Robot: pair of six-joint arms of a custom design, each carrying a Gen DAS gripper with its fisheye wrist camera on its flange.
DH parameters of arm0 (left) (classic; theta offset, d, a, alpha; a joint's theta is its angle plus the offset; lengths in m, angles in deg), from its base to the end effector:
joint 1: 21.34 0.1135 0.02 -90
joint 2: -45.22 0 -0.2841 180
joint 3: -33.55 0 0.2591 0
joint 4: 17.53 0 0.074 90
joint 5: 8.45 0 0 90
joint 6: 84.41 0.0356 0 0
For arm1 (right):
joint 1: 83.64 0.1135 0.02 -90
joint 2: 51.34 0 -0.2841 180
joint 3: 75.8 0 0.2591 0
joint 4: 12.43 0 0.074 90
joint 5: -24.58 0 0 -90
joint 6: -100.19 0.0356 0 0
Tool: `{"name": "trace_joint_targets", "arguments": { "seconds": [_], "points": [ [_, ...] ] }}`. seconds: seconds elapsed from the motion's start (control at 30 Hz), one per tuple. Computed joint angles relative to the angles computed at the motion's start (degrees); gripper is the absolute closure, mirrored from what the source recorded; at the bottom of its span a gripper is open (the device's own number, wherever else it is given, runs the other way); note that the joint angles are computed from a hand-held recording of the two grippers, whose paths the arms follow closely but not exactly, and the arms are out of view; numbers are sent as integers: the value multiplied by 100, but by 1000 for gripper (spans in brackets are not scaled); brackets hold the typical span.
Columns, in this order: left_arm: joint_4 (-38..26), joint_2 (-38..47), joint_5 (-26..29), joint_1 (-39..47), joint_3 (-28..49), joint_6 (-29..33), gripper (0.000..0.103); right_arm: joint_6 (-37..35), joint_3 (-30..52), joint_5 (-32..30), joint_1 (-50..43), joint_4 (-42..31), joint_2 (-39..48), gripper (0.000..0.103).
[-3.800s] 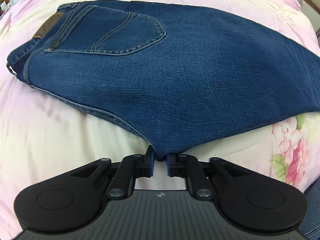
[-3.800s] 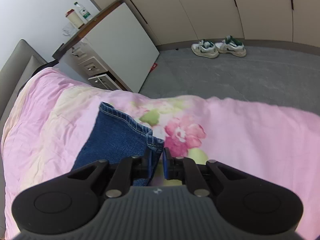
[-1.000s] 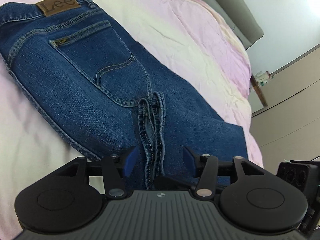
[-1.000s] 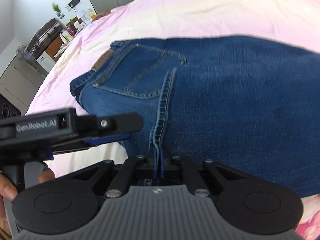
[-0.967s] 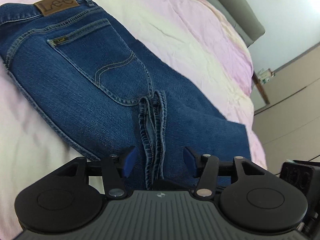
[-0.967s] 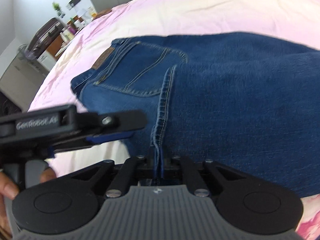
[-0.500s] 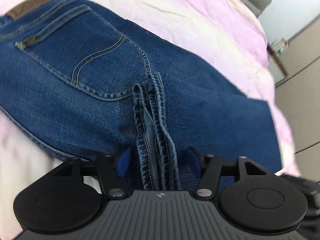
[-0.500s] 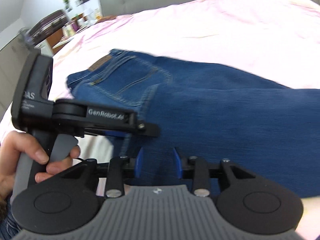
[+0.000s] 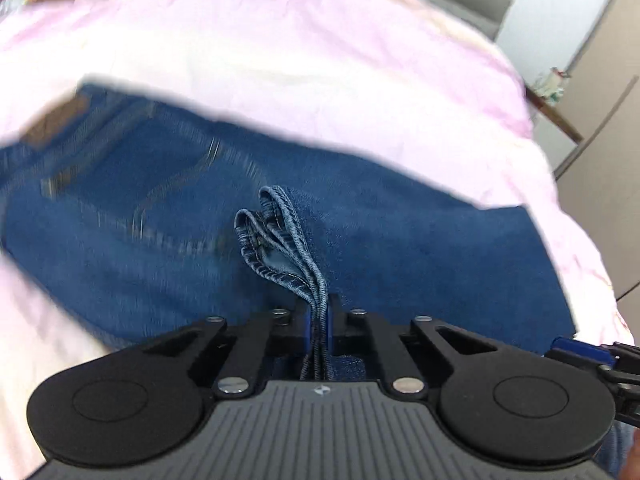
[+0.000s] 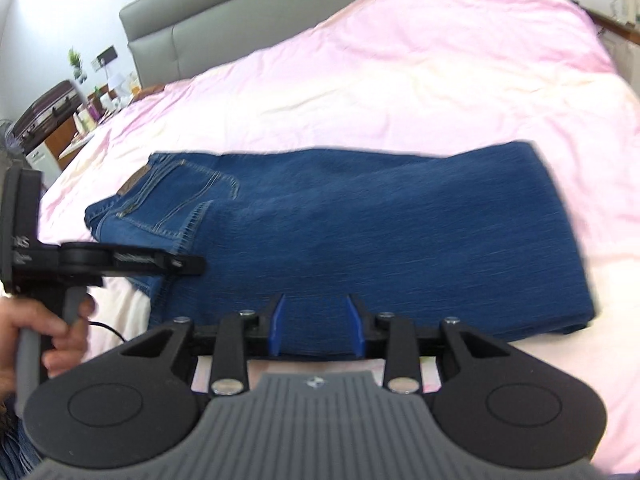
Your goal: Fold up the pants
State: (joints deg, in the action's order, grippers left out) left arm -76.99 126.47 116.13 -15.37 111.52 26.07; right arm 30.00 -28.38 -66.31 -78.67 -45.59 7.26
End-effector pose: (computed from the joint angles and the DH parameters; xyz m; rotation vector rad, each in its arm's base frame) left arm 0.2833 0.0093 0.2876 0.4992 2.4381 -0.6143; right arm 0.2037 0.0183 0.2292 0.2967 2.3376 0.2307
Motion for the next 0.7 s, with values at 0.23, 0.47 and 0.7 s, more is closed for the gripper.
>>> {"name": "trace_joint_targets", "arguments": {
  "seconds": [0.23, 0.47, 0.7],
  "points": [
    [-1203, 70, 22, -123, 2074, 902, 96, -845, 15, -560, -1606, -589, -463, 61],
    [-2097, 1091, -617, -176, 4264, 1654, 96, -1172, 277, -1144, -2404, -386, 58, 61],
    [-1860, 1901, -1375, -28, 4999, 2111, 96, -784, 498, -1136, -1812, 374, 1040, 61]
  ]
}}
